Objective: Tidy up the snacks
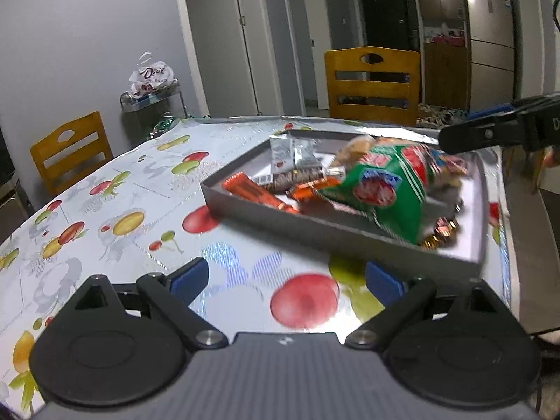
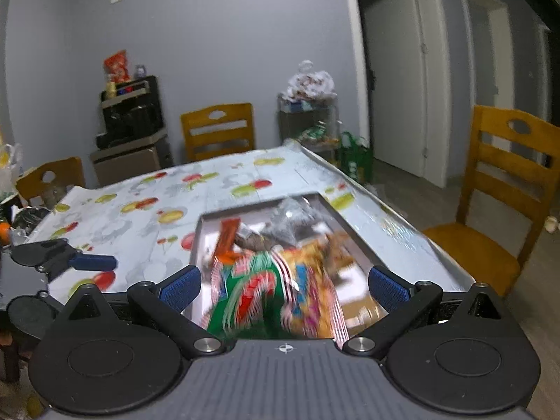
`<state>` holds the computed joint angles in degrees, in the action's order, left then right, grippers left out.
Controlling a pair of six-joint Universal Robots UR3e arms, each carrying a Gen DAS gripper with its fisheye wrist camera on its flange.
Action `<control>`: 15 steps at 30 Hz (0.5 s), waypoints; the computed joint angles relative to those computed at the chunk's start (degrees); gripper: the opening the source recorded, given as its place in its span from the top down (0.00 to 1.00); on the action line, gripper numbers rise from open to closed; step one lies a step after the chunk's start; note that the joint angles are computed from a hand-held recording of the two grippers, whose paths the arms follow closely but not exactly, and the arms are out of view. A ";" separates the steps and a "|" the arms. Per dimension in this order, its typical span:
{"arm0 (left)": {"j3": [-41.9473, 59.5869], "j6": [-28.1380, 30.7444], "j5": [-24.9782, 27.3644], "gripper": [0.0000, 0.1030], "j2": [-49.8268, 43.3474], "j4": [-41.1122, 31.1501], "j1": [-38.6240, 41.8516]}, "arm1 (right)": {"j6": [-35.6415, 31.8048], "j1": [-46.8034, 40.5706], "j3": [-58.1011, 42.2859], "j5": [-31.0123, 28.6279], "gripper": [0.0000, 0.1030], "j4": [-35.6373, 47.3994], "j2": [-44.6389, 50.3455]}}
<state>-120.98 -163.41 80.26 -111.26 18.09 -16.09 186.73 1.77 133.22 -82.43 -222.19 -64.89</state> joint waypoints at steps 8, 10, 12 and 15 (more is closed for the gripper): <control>-6.98 -0.27 -2.44 0.05 -0.77 7.71 1.31 | 9.13 12.69 1.98 -15.26 0.00 -4.65 7.13; -8.35 0.09 -3.03 0.05 -0.50 8.25 1.62 | 8.90 15.64 0.17 -17.25 0.00 -3.83 8.65; -9.24 0.43 -4.07 0.04 -0.12 8.13 1.96 | 8.78 17.84 -2.32 -19.05 0.00 -0.63 9.26; -9.25 0.74 -3.72 0.04 -0.18 7.80 1.47 | 10.35 19.09 -4.86 -19.46 0.00 3.80 9.75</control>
<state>-130.24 -162.67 76.54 -111.45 25.90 -14.62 197.09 20.86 128.36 -101.90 -218.39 -55.15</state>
